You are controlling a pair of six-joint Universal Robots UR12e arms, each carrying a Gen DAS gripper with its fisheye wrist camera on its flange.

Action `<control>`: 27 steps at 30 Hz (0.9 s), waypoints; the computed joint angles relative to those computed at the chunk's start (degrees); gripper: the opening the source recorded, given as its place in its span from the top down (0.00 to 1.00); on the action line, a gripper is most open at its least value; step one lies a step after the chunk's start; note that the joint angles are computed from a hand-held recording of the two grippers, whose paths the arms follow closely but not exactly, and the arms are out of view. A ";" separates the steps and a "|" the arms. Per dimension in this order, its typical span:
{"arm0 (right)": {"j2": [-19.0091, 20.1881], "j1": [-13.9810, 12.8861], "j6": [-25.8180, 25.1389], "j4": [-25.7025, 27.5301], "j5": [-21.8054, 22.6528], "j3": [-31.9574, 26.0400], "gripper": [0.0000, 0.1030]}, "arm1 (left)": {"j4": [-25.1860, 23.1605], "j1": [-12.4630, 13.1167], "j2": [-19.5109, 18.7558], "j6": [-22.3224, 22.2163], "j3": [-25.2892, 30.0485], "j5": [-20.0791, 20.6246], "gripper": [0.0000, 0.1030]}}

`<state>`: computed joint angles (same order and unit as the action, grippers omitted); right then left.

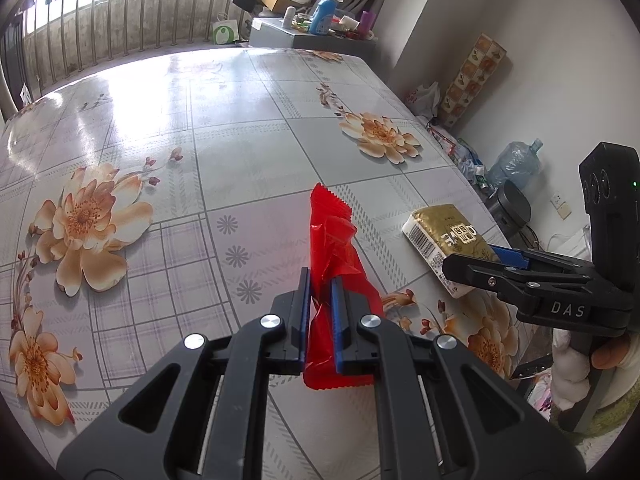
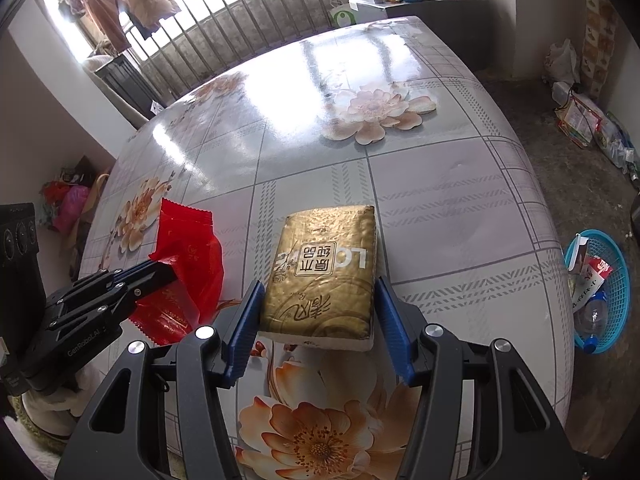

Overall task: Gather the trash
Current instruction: 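Lift the red wrapper with the left gripper while the right holds the gold packet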

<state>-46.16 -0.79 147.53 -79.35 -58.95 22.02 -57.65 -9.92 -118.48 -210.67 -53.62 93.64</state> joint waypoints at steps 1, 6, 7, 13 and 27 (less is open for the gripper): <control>-0.03 -0.01 0.05 -0.09 0.01 0.07 0.47 | -0.03 -0.01 0.00 0.01 0.01 0.05 0.93; -0.18 -0.08 0.27 -0.49 0.05 0.35 0.47 | 0.08 -0.04 0.09 -0.01 0.06 0.31 0.93; -0.17 -0.09 0.35 -0.57 0.06 0.33 0.47 | 0.13 -0.04 0.13 0.02 0.05 0.39 0.93; -0.37 -0.20 0.68 -1.16 0.24 0.68 0.47 | 0.09 -0.07 0.21 0.32 0.14 0.79 0.93; -0.41 -0.46 1.14 -1.72 0.86 0.34 0.48 | 0.07 -0.21 0.20 0.44 0.41 1.37 0.93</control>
<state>-46.57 -1.25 148.68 -81.07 -58.09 22.36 -57.57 -10.13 -118.28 -210.23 -53.21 95.01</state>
